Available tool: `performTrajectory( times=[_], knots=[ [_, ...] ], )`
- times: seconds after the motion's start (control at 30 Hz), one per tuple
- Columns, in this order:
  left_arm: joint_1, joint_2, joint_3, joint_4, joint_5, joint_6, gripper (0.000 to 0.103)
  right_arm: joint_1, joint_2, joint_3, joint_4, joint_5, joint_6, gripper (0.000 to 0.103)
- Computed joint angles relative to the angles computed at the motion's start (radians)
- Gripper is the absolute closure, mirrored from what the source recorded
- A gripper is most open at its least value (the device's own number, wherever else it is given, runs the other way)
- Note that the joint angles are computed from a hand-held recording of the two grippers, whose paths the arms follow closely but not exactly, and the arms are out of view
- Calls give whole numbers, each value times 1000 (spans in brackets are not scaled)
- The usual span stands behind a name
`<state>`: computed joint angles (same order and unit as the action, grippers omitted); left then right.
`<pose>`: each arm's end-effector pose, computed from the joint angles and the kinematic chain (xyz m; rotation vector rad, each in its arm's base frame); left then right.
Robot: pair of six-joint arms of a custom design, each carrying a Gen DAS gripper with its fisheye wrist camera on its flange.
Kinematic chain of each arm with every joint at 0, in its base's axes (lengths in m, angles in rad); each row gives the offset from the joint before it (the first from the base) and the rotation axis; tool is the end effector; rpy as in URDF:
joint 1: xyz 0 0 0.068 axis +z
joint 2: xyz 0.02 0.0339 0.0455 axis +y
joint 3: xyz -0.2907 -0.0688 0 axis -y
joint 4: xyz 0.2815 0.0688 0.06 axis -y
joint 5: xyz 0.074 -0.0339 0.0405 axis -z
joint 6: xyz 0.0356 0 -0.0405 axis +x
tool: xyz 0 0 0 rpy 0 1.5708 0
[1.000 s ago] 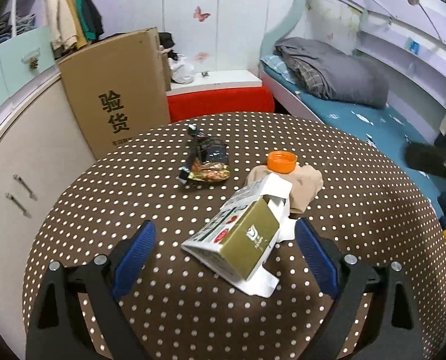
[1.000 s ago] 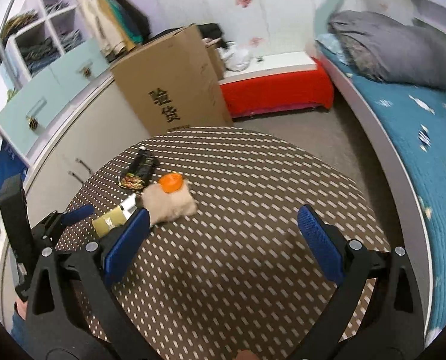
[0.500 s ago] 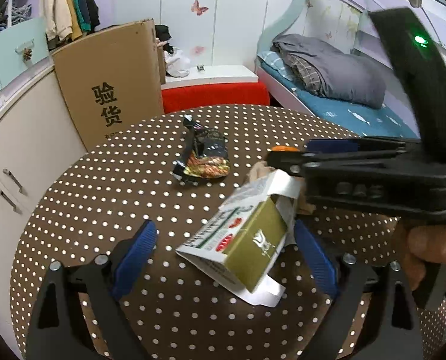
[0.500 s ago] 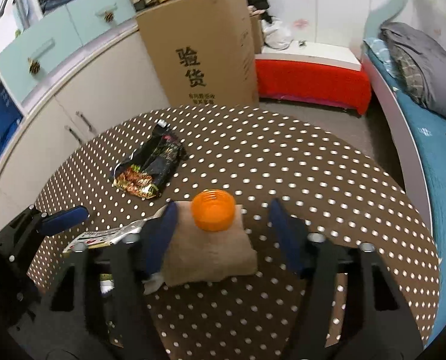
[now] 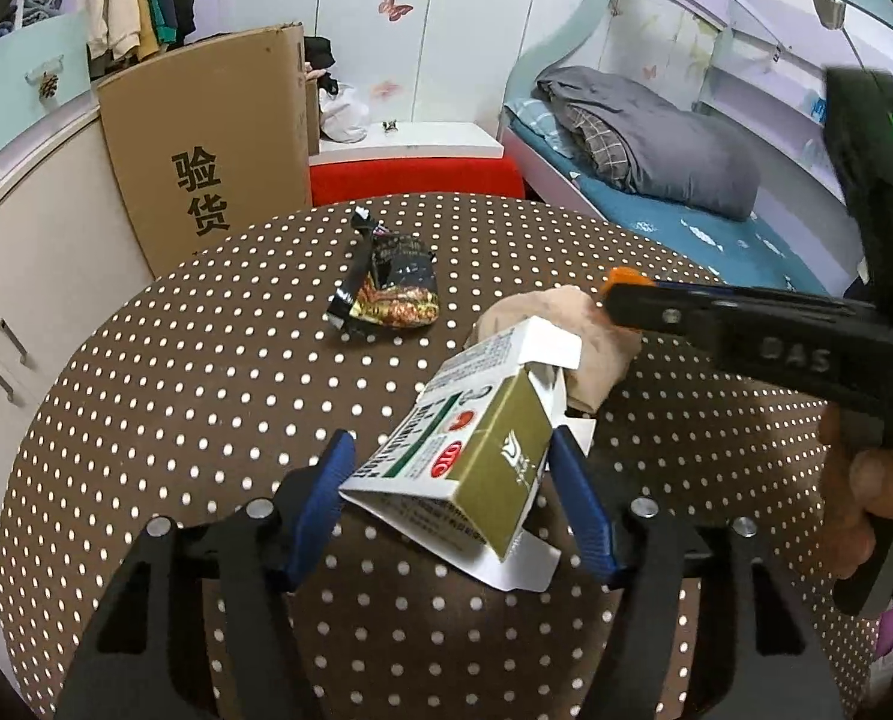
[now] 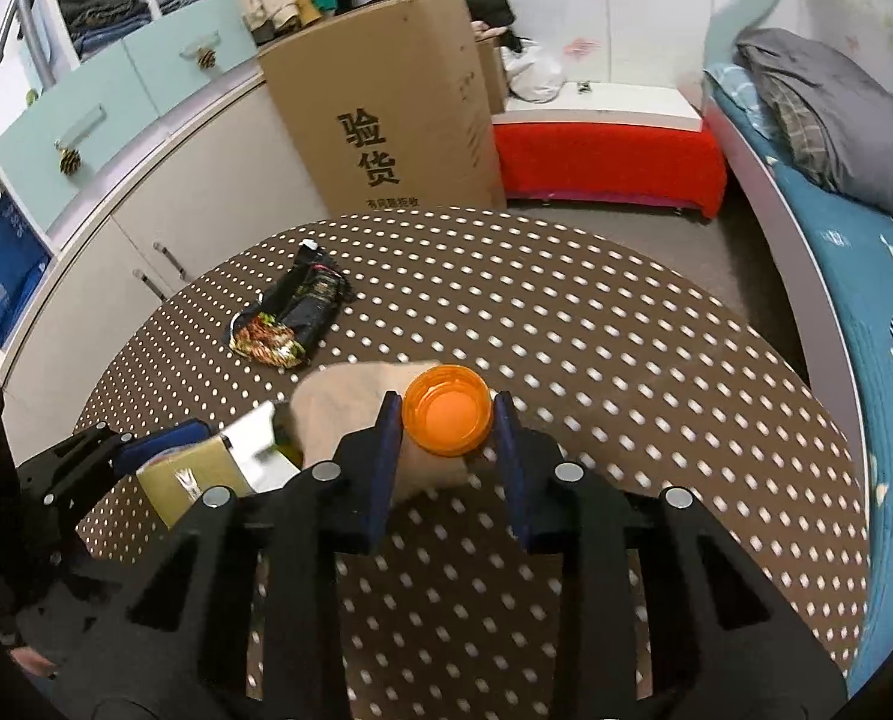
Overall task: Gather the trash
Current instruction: 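Grasp the olive-white box with the left tool while the right tool grasps the orange cap, then lift the box and orange cap off the table toward the bin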
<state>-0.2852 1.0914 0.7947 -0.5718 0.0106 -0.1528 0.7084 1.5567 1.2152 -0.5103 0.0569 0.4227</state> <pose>0.2335 -0.0689 0.2628 0.1668 2.4446 -0.2077 0.2849 0.2414 0.2840 -0.3255 2.4486 0.4381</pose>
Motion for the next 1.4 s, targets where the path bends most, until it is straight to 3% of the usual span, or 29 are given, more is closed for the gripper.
performTrajectory(
  times=[0.5, 0.67, 1.07, 1.4],
  knots=[
    [-24, -235, -78, -146, -35, -85, 39, 19, -314, -213, -45, 45, 92, 72],
    [-107, -289, -59, -189, -87, -153, 40, 2, -427, -253, -78, 54, 95, 72],
    [-359, -196, 72, -174, -214, -278, 40, -137, -697, -318, -194, 37, 62, 72],
    [-563, 4, 246, -111, -306, -328, 40, -487, -875, -347, -291, -145, -59, 72]
  ],
)
